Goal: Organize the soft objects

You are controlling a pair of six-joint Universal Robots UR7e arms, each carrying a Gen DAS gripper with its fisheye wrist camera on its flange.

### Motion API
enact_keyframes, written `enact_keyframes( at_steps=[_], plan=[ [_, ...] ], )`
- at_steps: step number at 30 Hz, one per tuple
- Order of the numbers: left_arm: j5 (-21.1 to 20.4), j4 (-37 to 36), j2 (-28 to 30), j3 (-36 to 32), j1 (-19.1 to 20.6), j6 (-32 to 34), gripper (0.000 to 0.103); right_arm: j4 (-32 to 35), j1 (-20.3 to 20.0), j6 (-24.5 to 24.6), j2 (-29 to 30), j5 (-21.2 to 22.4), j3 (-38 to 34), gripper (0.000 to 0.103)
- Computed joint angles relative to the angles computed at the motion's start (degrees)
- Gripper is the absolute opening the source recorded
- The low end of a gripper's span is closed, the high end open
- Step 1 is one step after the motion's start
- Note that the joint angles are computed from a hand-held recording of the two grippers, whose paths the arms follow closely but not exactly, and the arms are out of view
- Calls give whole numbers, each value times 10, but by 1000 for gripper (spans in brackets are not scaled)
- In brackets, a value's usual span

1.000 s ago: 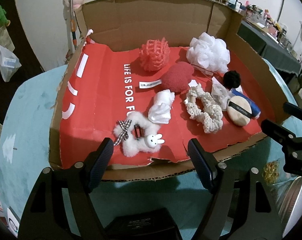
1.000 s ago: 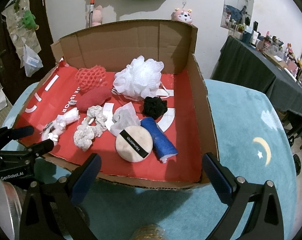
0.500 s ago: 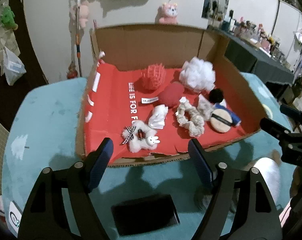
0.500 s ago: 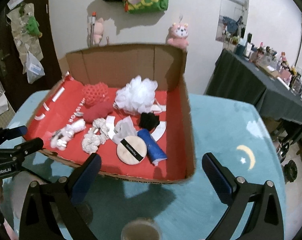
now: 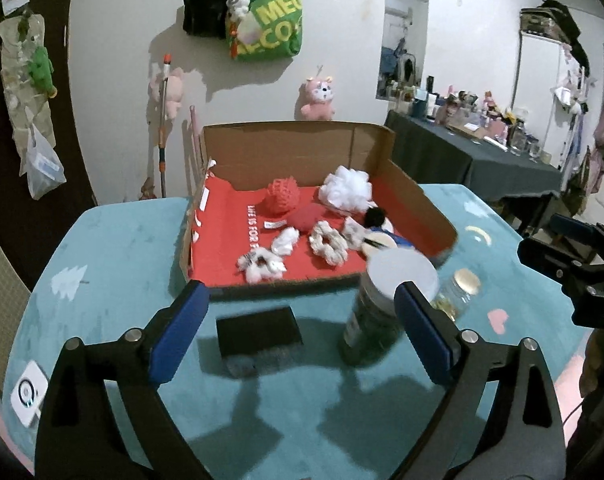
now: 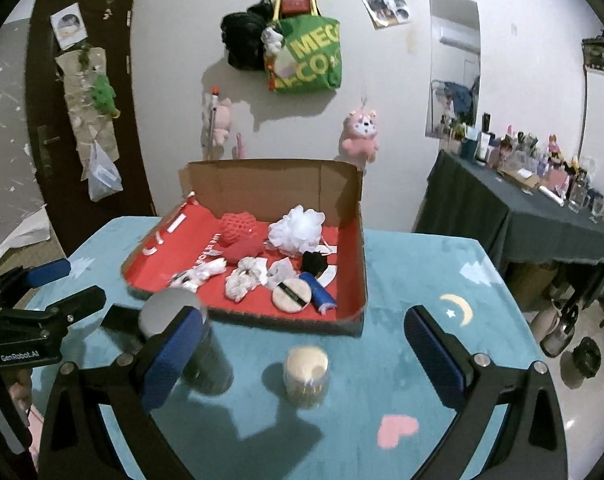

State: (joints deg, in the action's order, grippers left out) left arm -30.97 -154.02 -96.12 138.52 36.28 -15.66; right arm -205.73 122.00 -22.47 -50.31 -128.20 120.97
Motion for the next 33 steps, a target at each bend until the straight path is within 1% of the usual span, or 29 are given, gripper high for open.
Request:
enact_keyframes(
  at_steps=[4,7,9,12,15,18,22,26,28,29,33],
  plan=[
    [12,33,-34,46,-35,-52,96,-31,3,14,-6,8,42,103],
    [9,57,-47,68,-46,-89,96,-54,-5,27,2,11,68,103],
    [6,63,-49,81,-46,-104,96,-64,-14,33,11,12,79,103],
    [-6,49,-32,92,-30,-110,97,-66,-32,47,27,17,88,103],
    [-19,27,-5,92,-3,-108,96,-57,-54,57,46,23,85,103],
    [-23,-8,31,91,25,-101,96,-59,-67,54,71,13,78,103],
    [-28,-17,71,80,56,-108,96,-50,-84,58,90,8,70,103],
    [-25,-5,94,72,68,-123,96,-49,-91,52,108,-18,59,103],
    [-23,12,105,66,72,-141,97,-36,-93,63,112,-33,54,103],
    [-20,27,111,61,76,-155,98,-31,-95,69,111,-32,54,103],
    [-12,21,118,63,75,-162,99,-33,-92,66,115,-41,52,103]
  ],
)
